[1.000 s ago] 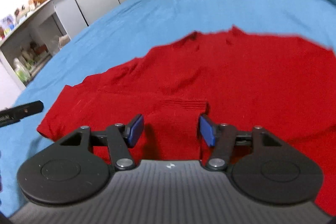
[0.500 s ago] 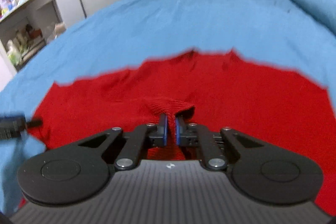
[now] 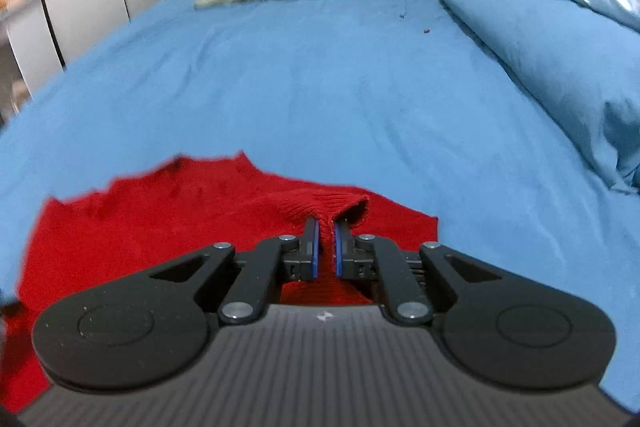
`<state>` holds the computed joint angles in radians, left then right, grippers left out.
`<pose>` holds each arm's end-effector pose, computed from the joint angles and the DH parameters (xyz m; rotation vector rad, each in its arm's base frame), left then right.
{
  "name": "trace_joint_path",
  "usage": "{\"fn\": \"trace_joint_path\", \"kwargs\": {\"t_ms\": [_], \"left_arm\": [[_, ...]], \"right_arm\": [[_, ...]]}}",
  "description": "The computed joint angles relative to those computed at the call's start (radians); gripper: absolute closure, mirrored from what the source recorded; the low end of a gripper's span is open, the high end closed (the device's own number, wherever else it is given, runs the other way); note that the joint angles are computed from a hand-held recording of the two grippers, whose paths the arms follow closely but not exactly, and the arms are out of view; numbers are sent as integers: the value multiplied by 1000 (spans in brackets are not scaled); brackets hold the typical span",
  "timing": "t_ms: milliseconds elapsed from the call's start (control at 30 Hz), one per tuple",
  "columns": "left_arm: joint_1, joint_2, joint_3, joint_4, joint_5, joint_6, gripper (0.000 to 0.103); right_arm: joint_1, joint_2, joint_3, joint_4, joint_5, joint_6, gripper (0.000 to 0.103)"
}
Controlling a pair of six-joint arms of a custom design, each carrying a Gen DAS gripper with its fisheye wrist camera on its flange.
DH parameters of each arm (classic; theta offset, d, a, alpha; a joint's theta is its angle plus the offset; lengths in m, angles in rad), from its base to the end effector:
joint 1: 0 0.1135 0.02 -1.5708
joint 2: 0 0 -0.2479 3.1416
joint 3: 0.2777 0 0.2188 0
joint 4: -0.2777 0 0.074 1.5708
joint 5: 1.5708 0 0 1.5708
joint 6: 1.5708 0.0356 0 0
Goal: Fold small clothes
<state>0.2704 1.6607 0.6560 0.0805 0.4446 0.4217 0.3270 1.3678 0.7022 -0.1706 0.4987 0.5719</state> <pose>0.2640 0.0573 0.1303 0.3598 2.3610 -0.2358 0.2357 0.0620 0.1954 0.4989 2.2295 -0.1414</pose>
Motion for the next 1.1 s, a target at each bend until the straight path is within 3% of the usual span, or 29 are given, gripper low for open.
{"fn": "trace_joint_path", "kwargs": {"t_ms": [100, 200, 367, 467, 567, 667, 767, 833, 867, 900, 933, 1000, 1067, 1100], "left_arm": [[-13, -4, -2, -26, 40, 32, 20], [-43, -11, -36, 9, 45, 50, 20], [-115, 31, -87, 170, -43, 19, 19], [-97, 67, -83, 236, -60, -47, 18], [-60, 89, -76, 278, -125, -146, 16], [-25, 98, -64, 259, -108, -161, 16], [-55, 75, -91, 275, -169, -149, 14], [-63, 53, -91, 250, -196, -151, 14], [-65, 24, -104, 241, -208, -142, 15], [-58, -24, -137, 242, -203, -119, 15], [-58, -84, -180, 252, -183, -102, 15], [-33, -180, -222, 253, -41, -64, 10], [-29, -210, -220, 240, 146, -50, 2], [-54, -198, -206, 233, 195, -42, 2]], "right_arm": [[11, -62, 19, 1, -23, -14, 80], [55, -36, 144, -58, 19, -79, 80], [59, -5, 273, -198, 79, -82, 80], [20, -10, 211, -219, 72, -57, 80], [-21, -9, 97, -158, 56, -17, 80], [-83, 11, -38, -9, -10, -25, 80], [-68, 81, -125, 111, 1, -59, 79], [-86, 144, -133, 144, 5, -70, 73], [-79, 157, -134, 133, 24, -56, 60], [-64, 175, -116, 88, 69, -25, 39], [-36, 170, -111, 50, 120, 5, 28], [39, 94, -177, 95, 198, 4, 5], [99, -17, -288, 234, 178, -27, 0], [115, -53, -334, 291, 135, -19, 0]]}}
